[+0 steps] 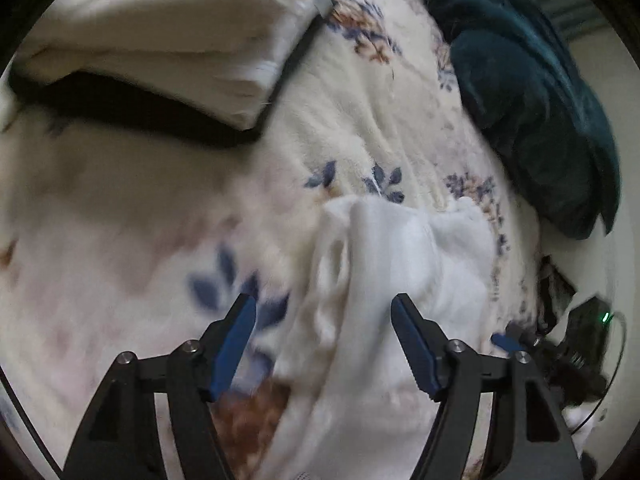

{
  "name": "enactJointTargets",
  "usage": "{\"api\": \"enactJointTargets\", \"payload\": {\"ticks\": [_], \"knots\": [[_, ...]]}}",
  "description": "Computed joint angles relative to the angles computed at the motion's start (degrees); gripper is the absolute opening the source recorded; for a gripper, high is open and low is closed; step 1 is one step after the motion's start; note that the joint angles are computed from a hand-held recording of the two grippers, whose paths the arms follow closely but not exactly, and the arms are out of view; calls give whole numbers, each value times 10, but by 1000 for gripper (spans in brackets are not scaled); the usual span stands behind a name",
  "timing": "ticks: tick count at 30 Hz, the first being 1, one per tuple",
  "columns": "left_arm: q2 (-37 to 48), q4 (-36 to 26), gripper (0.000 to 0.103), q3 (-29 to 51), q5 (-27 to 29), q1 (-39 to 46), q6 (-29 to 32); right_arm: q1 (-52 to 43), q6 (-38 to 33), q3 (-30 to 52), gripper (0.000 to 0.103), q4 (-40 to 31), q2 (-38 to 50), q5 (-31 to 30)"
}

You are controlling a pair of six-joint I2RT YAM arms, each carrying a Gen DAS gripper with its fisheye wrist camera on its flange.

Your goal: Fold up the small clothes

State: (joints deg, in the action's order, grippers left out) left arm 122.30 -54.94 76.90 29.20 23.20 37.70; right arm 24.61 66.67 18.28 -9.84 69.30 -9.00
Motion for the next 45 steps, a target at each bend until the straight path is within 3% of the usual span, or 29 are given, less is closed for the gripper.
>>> {"api": "enactJointTargets", "payload": {"ticks": [3, 8, 10, 11, 12, 13, 19, 25, 27, 30, 32, 34, 37, 39, 45], "knots": [[53, 15, 68, 38, -8, -48, -24, -100, -79, 28, 70, 130, 156, -73], [114, 14, 67, 102, -14, -85, -41, -177, -125, 110, 70, 220, 356, -150], [120, 14, 43, 112, 3, -86, -36, -190, -119, 127, 66, 260, 404, -176], [124, 9, 8, 119, 12, -86, -34, -190, -111, 125, 37, 288, 414, -174], [130, -11, 8, 131, 27, -83, -26, -188, -104, 121, 20, 312, 418, -171], [124, -11, 8, 128, 40, -80, -21, -185, -96, 117, 14, 338, 421, -181], [42, -19, 8, 73, 71, -63, 36, -152, -77, 72, 13, 342, 313, -150], [-25, -59, 8, 46, 104, -33, 79, -114, -95, 47, 12, 229, 143, -119], [-19, -68, 8, 52, 99, -32, 79, -100, -103, 55, 12, 193, 122, -108], [27, -65, 17, 83, 74, -41, 49, -128, -122, 66, 17, 169, 158, -146], [60, -50, 29, 100, 54, -46, 30, -155, -136, 77, 40, 157, 201, -162], [119, -89, 32, 152, 58, -42, 34, -181, -160, 83, 62, 175, 248, -171], [195, -163, 41, 222, 84, -29, 53, -212, -174, 87, 63, 246, 330, -243], [224, -181, 49, 243, 96, -23, 58, -225, -173, 87, 64, 304, 382, -285], [277, -205, 50, 286, 120, -32, 60, -225, -160, 128, 64, 431, 531, -368]]}}
